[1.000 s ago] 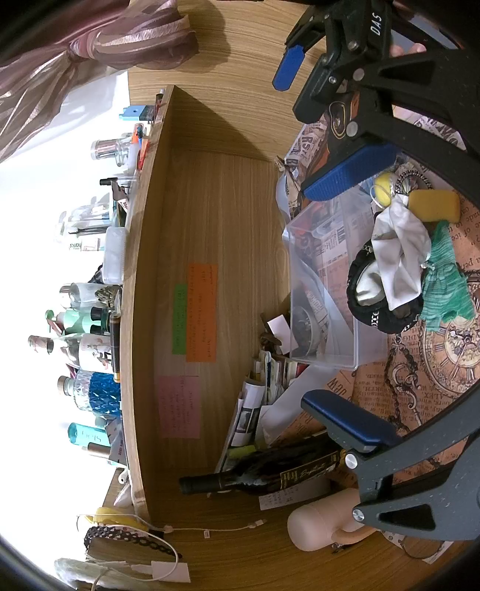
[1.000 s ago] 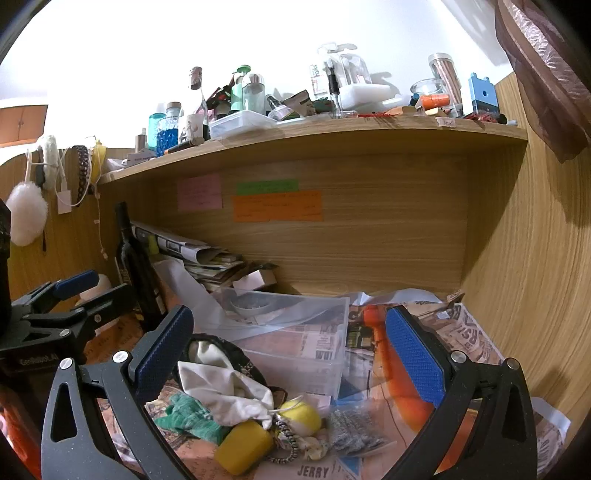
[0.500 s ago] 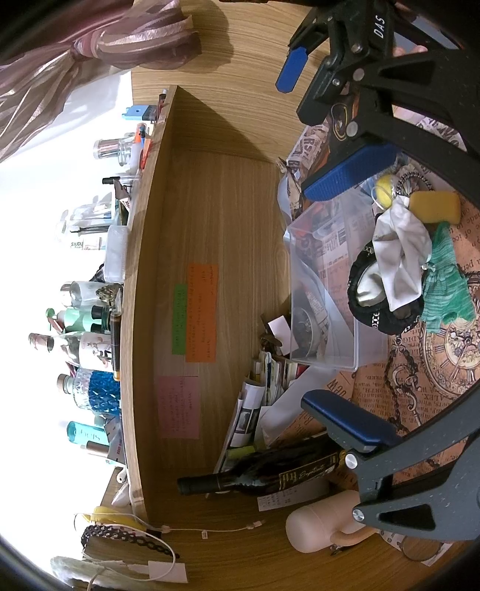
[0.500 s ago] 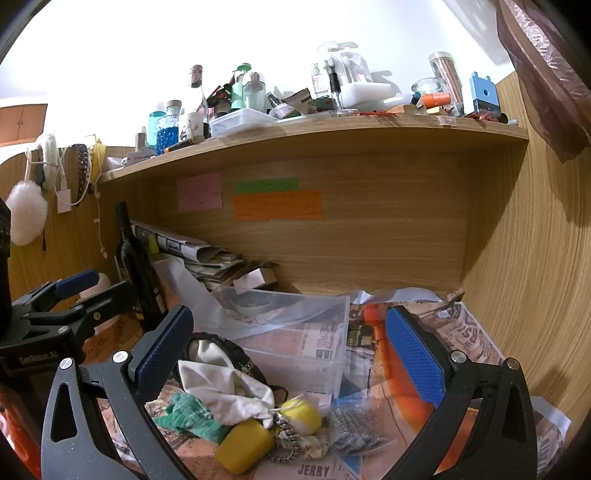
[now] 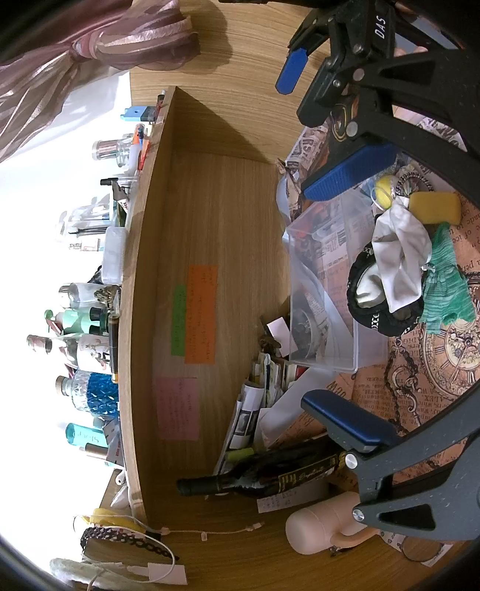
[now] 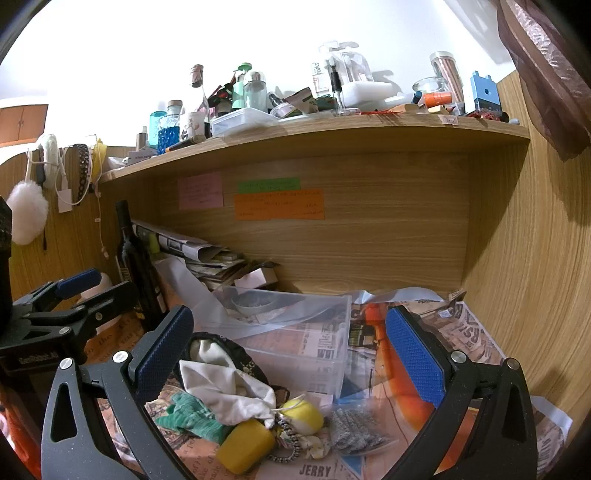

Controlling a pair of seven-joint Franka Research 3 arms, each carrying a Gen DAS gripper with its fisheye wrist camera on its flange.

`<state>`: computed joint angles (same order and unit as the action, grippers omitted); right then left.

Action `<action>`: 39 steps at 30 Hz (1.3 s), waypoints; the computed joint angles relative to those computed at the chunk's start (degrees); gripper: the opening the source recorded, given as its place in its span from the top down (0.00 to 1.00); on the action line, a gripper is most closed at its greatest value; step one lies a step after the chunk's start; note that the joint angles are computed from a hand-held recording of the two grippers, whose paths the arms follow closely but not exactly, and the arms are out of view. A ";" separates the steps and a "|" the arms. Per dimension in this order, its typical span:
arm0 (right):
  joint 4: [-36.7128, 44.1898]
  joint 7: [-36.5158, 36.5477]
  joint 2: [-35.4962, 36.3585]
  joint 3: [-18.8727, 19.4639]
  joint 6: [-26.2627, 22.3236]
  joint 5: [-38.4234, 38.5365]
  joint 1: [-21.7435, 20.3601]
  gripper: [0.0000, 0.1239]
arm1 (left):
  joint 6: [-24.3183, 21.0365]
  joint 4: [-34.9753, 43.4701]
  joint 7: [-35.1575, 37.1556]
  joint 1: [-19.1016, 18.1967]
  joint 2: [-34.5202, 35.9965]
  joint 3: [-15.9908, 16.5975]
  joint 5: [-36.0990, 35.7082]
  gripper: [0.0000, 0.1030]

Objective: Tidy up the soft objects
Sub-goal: 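Grasp the black knit hat with the left tool while the right tool grasps the screw bag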

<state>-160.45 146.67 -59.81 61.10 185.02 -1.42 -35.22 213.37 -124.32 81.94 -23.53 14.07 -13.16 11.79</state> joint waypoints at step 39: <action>-3.51 -7.05 27.36 -8.47 -1.98 -1.47 2.99 0.43 | -32.66 21.38 -1.51 21.85 22.55 -24.81 10.60 0.65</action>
<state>-163.96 139.62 -32.45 52.63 183.04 -2.89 -32.23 180.71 -102.95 80.44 -1.68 36.62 -37.97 22.39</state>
